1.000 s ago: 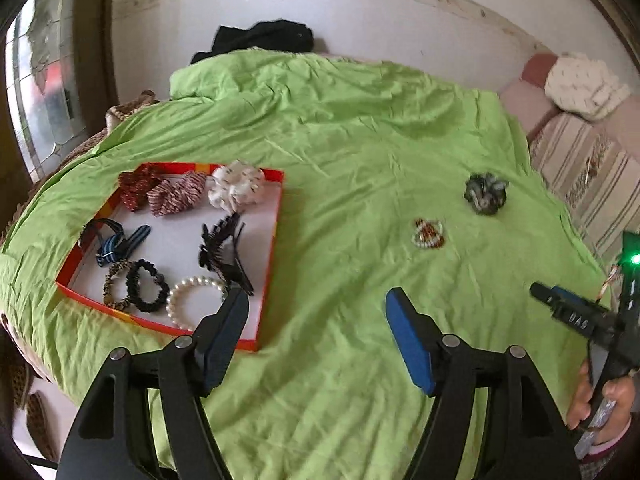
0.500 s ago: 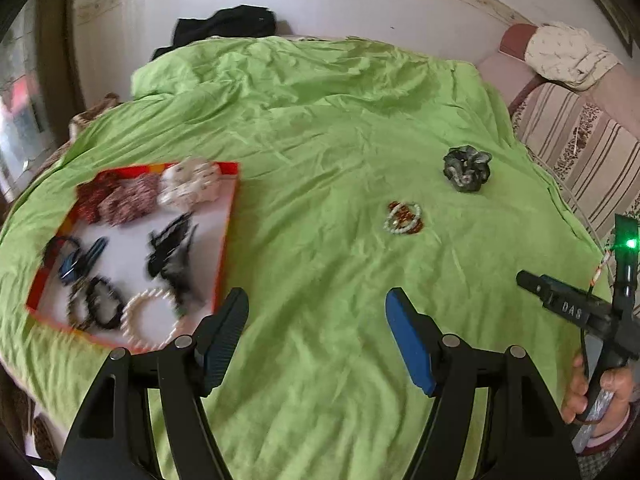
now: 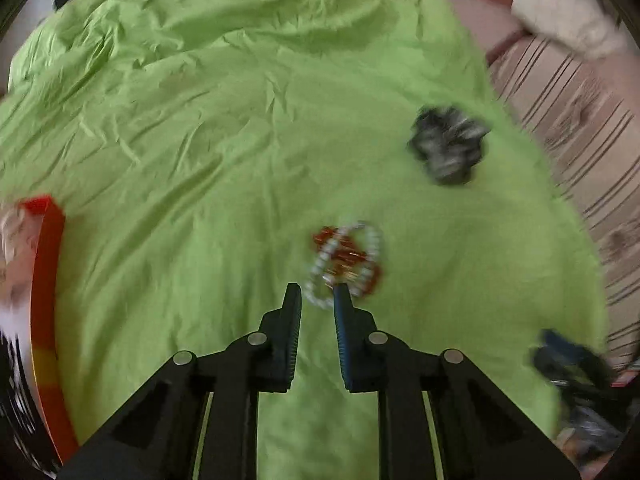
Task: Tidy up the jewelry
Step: 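Grasp the white bead bracelet with left tool while right grasps red bead bracelet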
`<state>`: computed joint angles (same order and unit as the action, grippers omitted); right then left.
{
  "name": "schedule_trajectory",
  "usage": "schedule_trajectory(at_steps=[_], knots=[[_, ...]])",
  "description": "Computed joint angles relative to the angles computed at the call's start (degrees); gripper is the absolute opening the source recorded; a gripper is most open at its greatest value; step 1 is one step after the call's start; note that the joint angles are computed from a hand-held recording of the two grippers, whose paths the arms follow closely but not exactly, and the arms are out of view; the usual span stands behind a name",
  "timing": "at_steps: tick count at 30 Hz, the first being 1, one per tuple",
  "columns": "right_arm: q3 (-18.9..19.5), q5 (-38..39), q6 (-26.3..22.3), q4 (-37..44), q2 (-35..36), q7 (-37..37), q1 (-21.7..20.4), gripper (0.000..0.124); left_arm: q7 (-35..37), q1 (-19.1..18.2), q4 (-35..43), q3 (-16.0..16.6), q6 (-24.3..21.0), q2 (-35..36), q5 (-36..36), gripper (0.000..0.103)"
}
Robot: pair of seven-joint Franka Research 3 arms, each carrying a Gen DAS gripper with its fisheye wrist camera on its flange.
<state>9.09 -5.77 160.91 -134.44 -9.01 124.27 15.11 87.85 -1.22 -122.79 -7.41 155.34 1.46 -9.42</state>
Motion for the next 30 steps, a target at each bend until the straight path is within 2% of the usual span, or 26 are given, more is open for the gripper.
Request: schedule_trajectory(at_steps=[1, 3, 5, 6, 7, 10, 13, 17, 19, 22, 24, 30], knots=[[-0.2, 0.3, 0.1, 0.0, 0.1, -0.3, 0.0, 0.064, -1.1, 0.9, 0.9, -1.0, -0.2, 1.2, 2.1, 0.016], [-0.5, 0.5, 0.2, 0.0, 0.4, -0.6, -0.1, 0.064, -1.7, -0.1, 3.1, -0.1, -1.7, 3.9, 4.6, 0.016], [-0.6, 0.4, 0.2, 0.1, 0.8, -0.5, -0.3, 0.064, -3.5, -0.1, 3.3, -0.2, -0.8, 4.6, 6.6, 0.005], [-0.5, 0.2, 0.1, 0.2, 1.0, -0.3, -0.3, 0.064, -3.1, 0.6, 2.9, -0.5, -0.9, 4.0, 4.4, 0.005], [-0.6, 0.2, -0.1, 0.4, 1.2, -0.4, -0.3, 0.064, -2.5, 1.1, 2.1, -0.6, -0.5, 3.1, 2.3, 0.005], [-0.8, 0.3, -0.7, 1.1, 1.7, -1.1, 0.0, 0.064, -4.4, 1.5, -1.1, 0.2, 0.6, -0.3, 3.4, 0.005], [-1.0, 1.1, -0.6, 2.3, 2.3, -2.5, 0.7, 0.064, 0.7, 1.6, -6.5, 1.7, -0.1, -6.4, -4.0, 0.005], [-1.4, 5.9, -0.9, 5.5, 4.8, -7.8, 2.9, 0.064, 1.5, 0.4, -13.0, 3.9, -0.3, -13.1, -4.0, 0.005], [-1.5, 9.6, -1.9, 9.2, 7.9, -12.2, 4.3, 0.064, 2.2, -0.6, -15.5, 5.2, -0.2, -15.3, -4.5, 0.005], [-1.6, 8.3, -3.2, 14.9, 13.0, -13.2, 5.8, 0.064, 1.3, -1.2, -17.4, 6.0, 0.9, -16.0, -3.6, 0.005], [-1.4, 11.7, -4.3, 19.4, 16.8, -16.9, 6.4, 0.064, 1.9, -2.0, -17.9, 6.9, 1.1, -15.7, -4.8, 0.005], [-3.1, 12.3, -7.1, 30.0, 25.4, -18.2, 9.1, 0.064, 5.4, -3.9, -18.9, 8.8, 3.5, -15.2, -9.8, 0.005]])
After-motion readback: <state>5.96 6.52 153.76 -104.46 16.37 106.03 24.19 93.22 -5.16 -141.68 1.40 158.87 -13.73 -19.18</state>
